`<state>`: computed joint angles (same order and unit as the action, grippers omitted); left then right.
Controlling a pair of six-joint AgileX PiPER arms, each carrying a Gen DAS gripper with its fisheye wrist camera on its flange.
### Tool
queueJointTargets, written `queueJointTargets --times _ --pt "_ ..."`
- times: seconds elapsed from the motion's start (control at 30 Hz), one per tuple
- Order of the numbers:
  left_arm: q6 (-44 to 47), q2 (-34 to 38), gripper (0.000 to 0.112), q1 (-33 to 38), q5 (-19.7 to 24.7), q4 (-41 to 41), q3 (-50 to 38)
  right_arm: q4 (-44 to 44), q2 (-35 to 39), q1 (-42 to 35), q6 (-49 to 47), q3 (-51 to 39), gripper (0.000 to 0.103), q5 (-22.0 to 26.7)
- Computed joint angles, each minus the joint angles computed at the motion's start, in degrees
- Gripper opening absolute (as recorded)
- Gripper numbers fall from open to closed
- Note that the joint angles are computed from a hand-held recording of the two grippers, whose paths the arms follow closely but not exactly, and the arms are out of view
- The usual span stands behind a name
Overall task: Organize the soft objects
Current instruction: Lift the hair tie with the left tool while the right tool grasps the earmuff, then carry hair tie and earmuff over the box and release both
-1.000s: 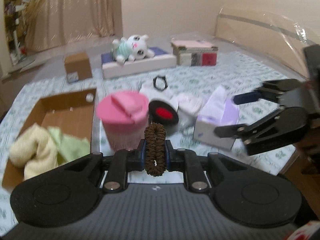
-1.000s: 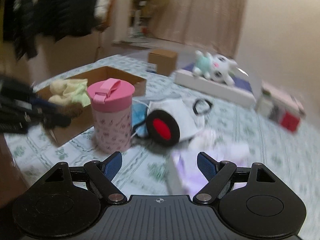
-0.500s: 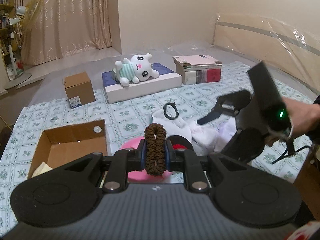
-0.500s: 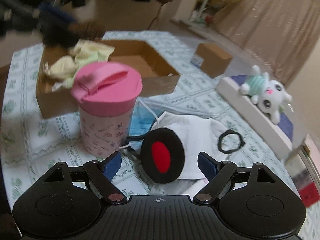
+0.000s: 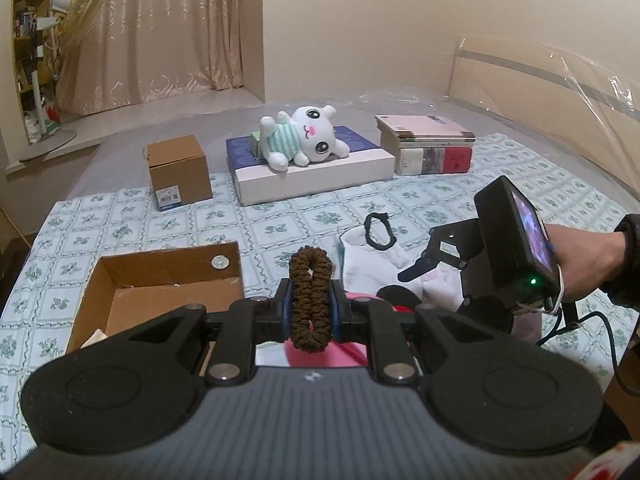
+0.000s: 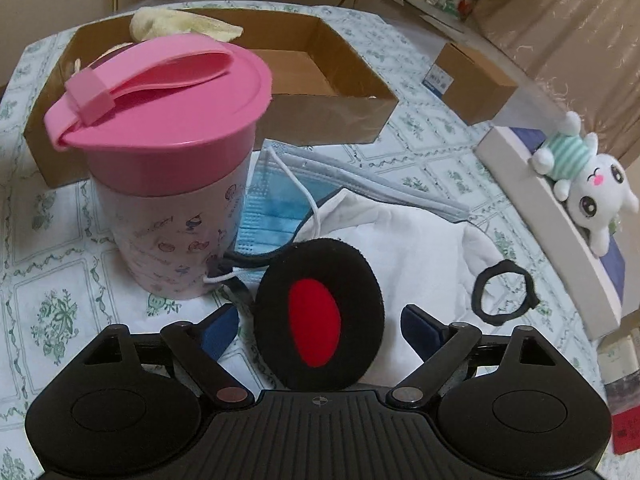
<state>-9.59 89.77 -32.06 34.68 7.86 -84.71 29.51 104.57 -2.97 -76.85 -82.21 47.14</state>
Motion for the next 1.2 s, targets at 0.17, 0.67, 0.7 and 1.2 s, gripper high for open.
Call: queueJointTargets --times 0.17,0.67,0.7,1.2 --pt "0.01 -0.88 0.016 1.15 -0.58 -0.87 1.54 -0.47 -0.81 -0.12 2.48 0.19 0.063 0.01" --pt "-10.20 -10.49 0.016 -1.12 0.06 5.29 8.89 6.83 -22.35 -6.42 19.50 13.53 0.063 0.71" --pt "-11.16 -11.43 0.016 -1.30 0.33 5.98 9.62 7.62 -24.35 -6.88 20.92 14.57 0.063 1.64" --pt "-8.38 -26.33 0.016 5.71 5.93 3.65 20.16 4.42 -39.69 13.81 46.23 18.62 0.063 2.44"
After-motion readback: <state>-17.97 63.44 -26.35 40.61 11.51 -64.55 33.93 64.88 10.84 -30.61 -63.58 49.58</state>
